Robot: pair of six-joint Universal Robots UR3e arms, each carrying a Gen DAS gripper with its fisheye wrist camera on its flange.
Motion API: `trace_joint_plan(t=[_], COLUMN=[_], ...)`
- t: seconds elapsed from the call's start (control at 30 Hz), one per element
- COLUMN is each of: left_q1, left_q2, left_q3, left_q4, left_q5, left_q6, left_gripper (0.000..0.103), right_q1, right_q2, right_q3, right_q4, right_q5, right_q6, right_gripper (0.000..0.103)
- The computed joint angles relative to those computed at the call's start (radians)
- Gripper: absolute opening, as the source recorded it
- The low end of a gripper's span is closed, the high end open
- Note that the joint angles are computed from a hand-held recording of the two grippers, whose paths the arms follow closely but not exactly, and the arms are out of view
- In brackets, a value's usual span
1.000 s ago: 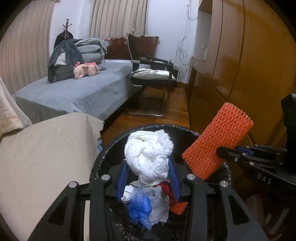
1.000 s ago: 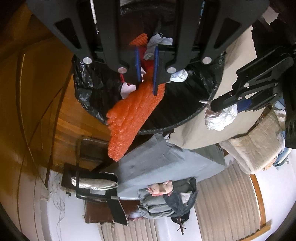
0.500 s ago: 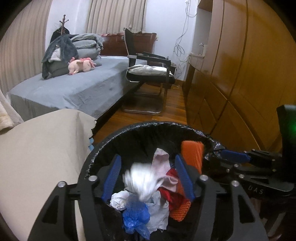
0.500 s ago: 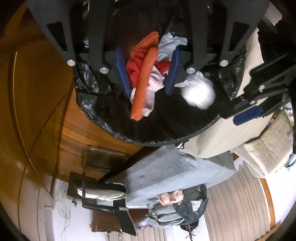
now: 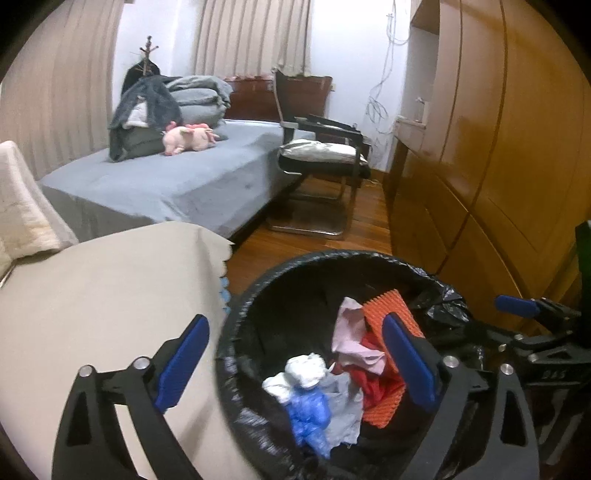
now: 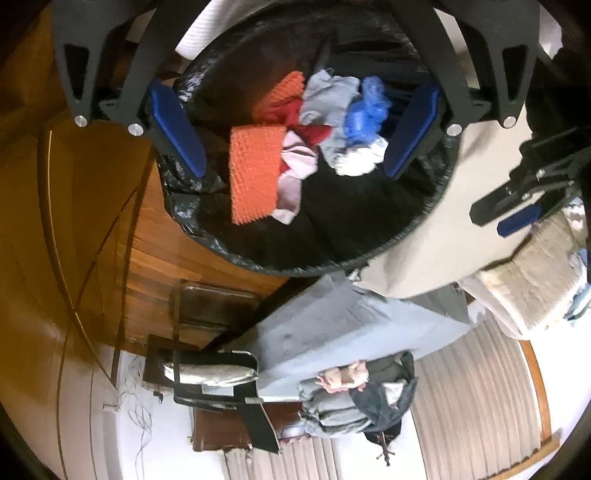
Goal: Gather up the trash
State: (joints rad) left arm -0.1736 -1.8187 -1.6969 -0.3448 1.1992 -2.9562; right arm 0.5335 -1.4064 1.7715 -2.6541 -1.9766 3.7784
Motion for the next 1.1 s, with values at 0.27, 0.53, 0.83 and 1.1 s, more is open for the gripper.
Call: trace_joint_plan(t=[0.27,0.53,0.83,1.1], left_q1=[0.07,0.128,0.191,0.273], left_q2=[0.199,0.372,0.526,0.647], left_q3=[-0.093,-0.141,-0.184,-0.215], left_q4=[-0.086,-0.172,-0.229,-0.287], left_q5=[-0.016,-0.038,-0.074,-0.139], left_q6=[0.024,0.04,0.051,0.06], left_gripper=[0.097,0.097,0.097,0.097], right_q1=[0.091,0.182,0.255,0.292], right_q2=[0.015,0.045,0.085,0.113], right_q3=[-0.194,-0.353,-0.479,-0.545], right_q4=[0.146,0.235,0.302,0.329], right_q5=[-0.08,-0.138,-0.188,-0.216], right_q6=[0.014,-0.018,-0.016,-0.01], right_gripper=[0.098,0.098,0.098,0.098])
